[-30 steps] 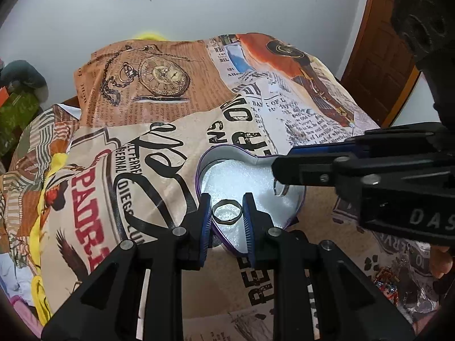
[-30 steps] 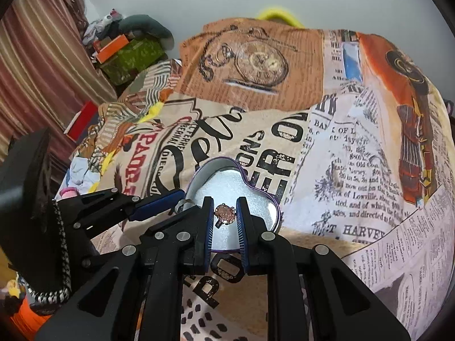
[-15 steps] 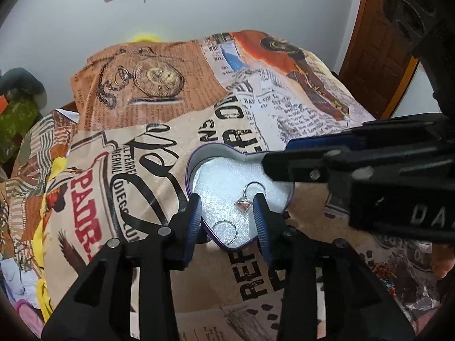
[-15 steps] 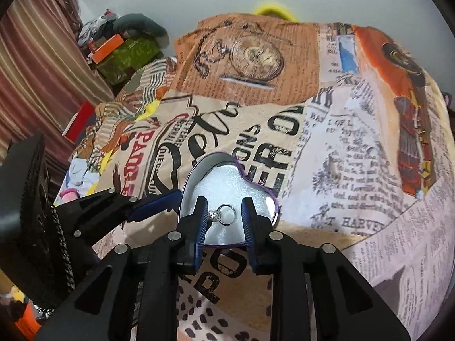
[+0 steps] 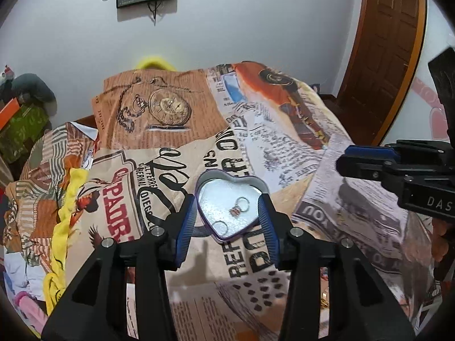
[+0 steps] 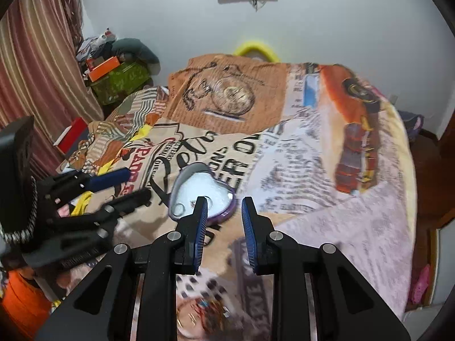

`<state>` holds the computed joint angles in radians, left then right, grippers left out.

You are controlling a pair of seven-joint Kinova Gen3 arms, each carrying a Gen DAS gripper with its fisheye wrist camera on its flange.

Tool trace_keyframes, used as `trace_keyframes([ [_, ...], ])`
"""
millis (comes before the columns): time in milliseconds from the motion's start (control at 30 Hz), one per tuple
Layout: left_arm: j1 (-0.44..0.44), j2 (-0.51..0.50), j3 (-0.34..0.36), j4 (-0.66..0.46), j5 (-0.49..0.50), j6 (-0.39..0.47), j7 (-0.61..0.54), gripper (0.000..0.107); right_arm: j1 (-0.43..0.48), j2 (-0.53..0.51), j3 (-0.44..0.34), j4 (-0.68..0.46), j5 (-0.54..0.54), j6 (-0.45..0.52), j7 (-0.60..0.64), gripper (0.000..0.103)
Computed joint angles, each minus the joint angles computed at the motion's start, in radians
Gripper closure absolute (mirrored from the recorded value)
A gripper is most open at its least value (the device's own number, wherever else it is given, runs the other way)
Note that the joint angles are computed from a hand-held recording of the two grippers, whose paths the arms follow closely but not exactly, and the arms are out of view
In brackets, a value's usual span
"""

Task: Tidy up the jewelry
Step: 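Open both grippers over the heart tin and lift them away, then grasp a gold ring with left gripper while right gripper grasps a silver charm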

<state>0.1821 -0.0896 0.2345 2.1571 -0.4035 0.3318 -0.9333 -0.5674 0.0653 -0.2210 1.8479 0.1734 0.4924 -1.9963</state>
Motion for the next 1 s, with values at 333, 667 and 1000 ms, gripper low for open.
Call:
trace_keyframes([
  [333,0.043,-0.022,0.054,0.016,0.023,0.038,0.015,0.062,0.051,-0.141,-0.046,0.15,0.138,-0.017,-0.152,0.063],
  [667,0.14,0.034,0.026,0.058,0.128,0.019,-0.039,0.063,0.102,-0.192,-0.062,0.272,0.064,-0.046,-0.106,0.063],
  [1000,0.214,0.076,0.007,0.085,0.295,-0.065,-0.207,0.086,0.098,-0.169,-0.087,0.348,0.067,-0.082,-0.112,0.063],
])
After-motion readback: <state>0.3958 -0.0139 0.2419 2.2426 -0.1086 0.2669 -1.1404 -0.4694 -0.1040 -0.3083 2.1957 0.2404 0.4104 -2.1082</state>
